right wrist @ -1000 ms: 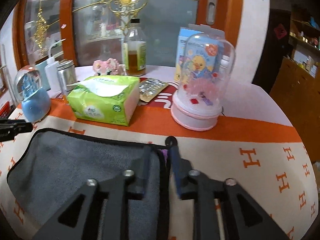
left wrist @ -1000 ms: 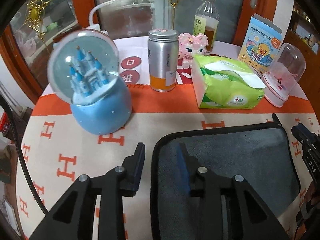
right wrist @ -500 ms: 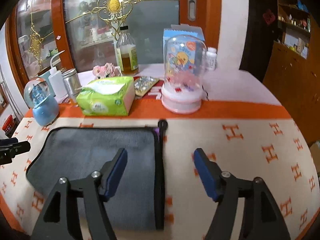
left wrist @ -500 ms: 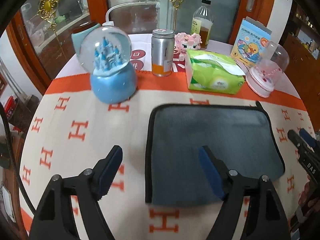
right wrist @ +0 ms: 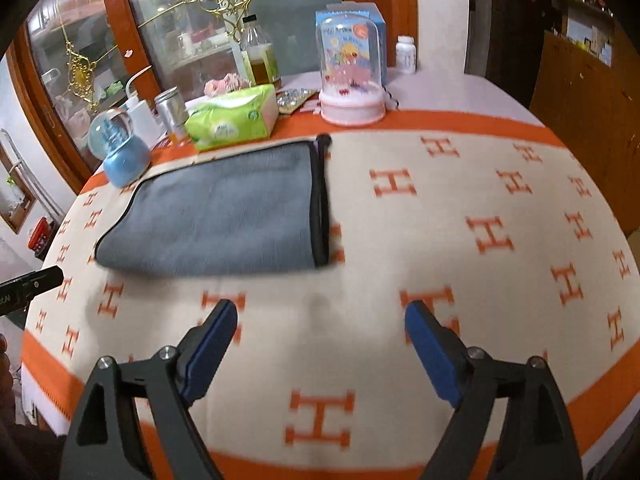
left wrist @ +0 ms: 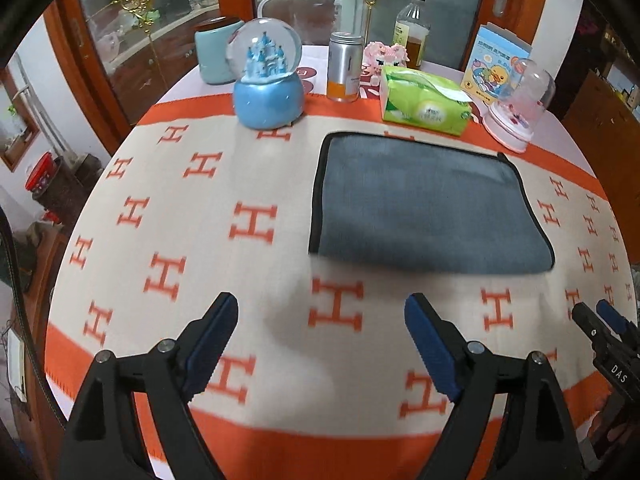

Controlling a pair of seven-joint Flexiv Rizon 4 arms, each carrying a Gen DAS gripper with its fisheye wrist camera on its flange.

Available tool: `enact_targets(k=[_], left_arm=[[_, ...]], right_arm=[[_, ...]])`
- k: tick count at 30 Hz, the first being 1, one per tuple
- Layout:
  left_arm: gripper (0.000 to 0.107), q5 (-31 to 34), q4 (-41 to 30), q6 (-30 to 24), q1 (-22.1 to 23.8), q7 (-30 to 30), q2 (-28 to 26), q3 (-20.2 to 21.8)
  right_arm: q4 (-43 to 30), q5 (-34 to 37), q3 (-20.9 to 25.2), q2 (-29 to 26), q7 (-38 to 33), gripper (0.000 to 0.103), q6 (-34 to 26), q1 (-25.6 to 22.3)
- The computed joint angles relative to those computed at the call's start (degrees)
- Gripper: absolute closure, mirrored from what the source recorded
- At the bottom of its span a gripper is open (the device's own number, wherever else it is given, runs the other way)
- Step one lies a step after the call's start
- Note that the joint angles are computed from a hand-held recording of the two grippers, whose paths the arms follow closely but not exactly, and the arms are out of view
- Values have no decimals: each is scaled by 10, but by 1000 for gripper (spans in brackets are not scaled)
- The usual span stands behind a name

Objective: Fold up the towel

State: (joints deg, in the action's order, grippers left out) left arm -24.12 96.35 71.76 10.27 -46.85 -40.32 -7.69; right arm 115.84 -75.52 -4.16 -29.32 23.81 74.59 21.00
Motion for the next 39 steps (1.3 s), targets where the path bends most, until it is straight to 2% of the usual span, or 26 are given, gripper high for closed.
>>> enact_targets(k=[7,13,14,16,19,25,30,33,36,39], left_arm=[[22,-40,107,58,46,55,59,-49],[22,-100,189,94,98,126,112,-110],[22,-121,208,102,115,147,126,-132],[22,-161,236,116,138,188,148,-166],[22,-213,265,117,155,239,180,-194],[21,-297,296,105,142,308,240,-196],[20,-355,304,56,124,339,288,-176],[20,-382,307,49,104,353,308,-160],[18,-439,312,64,78,386,322,-151],[18,-437,316,63,56,373,329,-129]], right_arm=[[44,-39,20,42,33,13,-14,0],[79,-87,54,88,76,13,-35,-18],[85,-91,59,95,78,13,-37,-21],[98,-78,74,110,67,13,-42,-26],[115,-47,90,131,46,13,-46,-26],[133,61,119,178,-31,12,-82,-4],[122,123,134,210,-67,6,-123,17],[108,139,141,221,-82,5,-151,28],[95,137,147,226,-84,4,-180,39],[80,124,151,223,-80,1,-210,51]])
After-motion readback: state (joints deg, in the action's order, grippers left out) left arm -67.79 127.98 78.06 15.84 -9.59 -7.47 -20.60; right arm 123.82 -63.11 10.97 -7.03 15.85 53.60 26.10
